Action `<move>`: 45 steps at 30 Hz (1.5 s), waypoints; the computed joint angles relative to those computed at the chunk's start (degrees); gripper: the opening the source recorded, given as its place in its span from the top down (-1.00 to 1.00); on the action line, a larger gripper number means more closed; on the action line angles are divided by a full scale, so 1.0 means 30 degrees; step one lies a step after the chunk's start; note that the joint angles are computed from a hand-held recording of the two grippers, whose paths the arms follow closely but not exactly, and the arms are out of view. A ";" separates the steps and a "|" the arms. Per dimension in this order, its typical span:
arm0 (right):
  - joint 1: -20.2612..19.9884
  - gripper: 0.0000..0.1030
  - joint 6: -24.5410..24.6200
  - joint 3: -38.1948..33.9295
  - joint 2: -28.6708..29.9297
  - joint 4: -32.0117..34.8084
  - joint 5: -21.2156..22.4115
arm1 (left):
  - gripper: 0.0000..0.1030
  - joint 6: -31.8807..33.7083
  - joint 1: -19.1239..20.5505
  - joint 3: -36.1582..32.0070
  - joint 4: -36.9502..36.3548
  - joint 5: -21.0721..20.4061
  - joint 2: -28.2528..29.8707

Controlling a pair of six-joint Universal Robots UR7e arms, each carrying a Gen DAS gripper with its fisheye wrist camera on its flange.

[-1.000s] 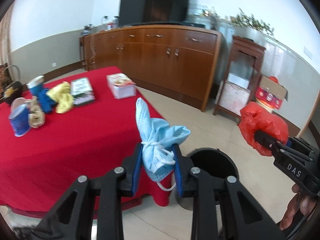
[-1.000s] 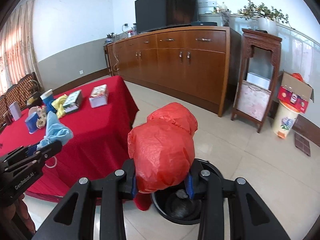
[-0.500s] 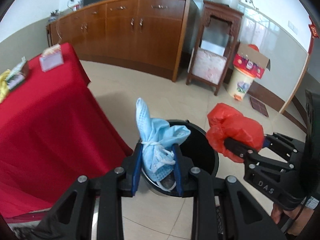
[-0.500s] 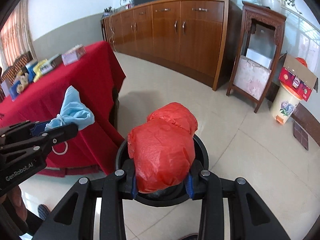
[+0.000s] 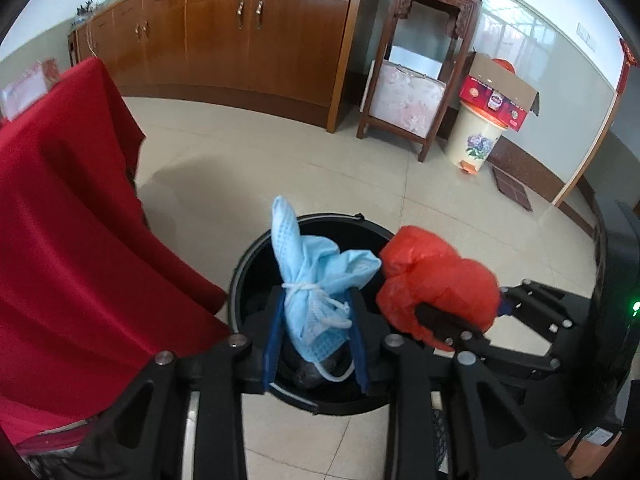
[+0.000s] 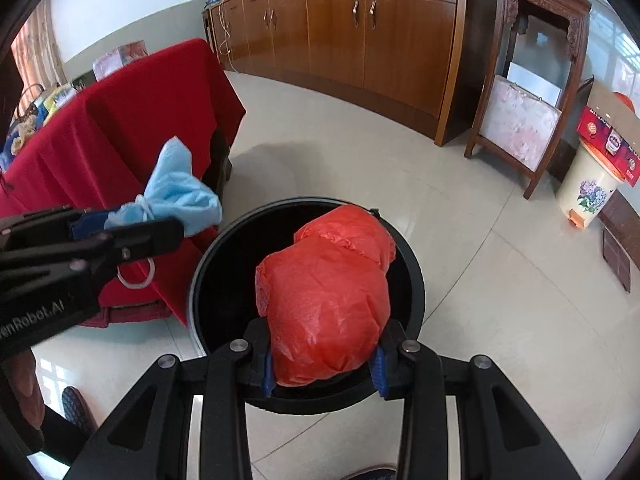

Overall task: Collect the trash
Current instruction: 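Carry the mask and red bag over the black bin and release both, then move both grippers back to the table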

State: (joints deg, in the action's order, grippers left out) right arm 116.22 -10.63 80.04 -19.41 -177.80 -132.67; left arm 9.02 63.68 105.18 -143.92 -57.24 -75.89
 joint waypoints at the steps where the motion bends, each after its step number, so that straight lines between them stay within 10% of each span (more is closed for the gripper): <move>1: -0.0078 0.25 -0.0138 -0.0107 0.0097 0.0065 0.0107 | -0.30 -0.0098 0.0209 -0.0195 0.0263 -0.0261 0.0117; 2: -0.0231 0.10 -0.0336 -0.0242 0.0228 0.0259 0.0290 | -0.66 -0.0173 0.0241 -0.0069 -0.0085 0.0025 0.0125; 5: -0.0471 -0.63 -0.0539 -0.0396 0.0627 -0.0005 -0.0381 | -0.89 -0.0454 0.0409 0.0352 -0.0928 0.0090 -0.0302; 24: 0.1232 -0.85 0.1240 -0.0704 0.0479 -0.0908 -0.1699 | -0.99 0.1014 -0.0770 0.2487 -0.2953 0.5309 -0.3710; 45: 0.4315 -1.00 0.1386 -0.4106 0.2453 0.0520 0.0141 | -0.99 -0.0195 -0.0537 0.2687 -0.3067 0.7551 -0.7772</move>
State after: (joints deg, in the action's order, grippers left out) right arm 129.17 -6.47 67.72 -12.06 -176.24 -132.25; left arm 8.44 62.07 113.25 -153.12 -34.59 -99.20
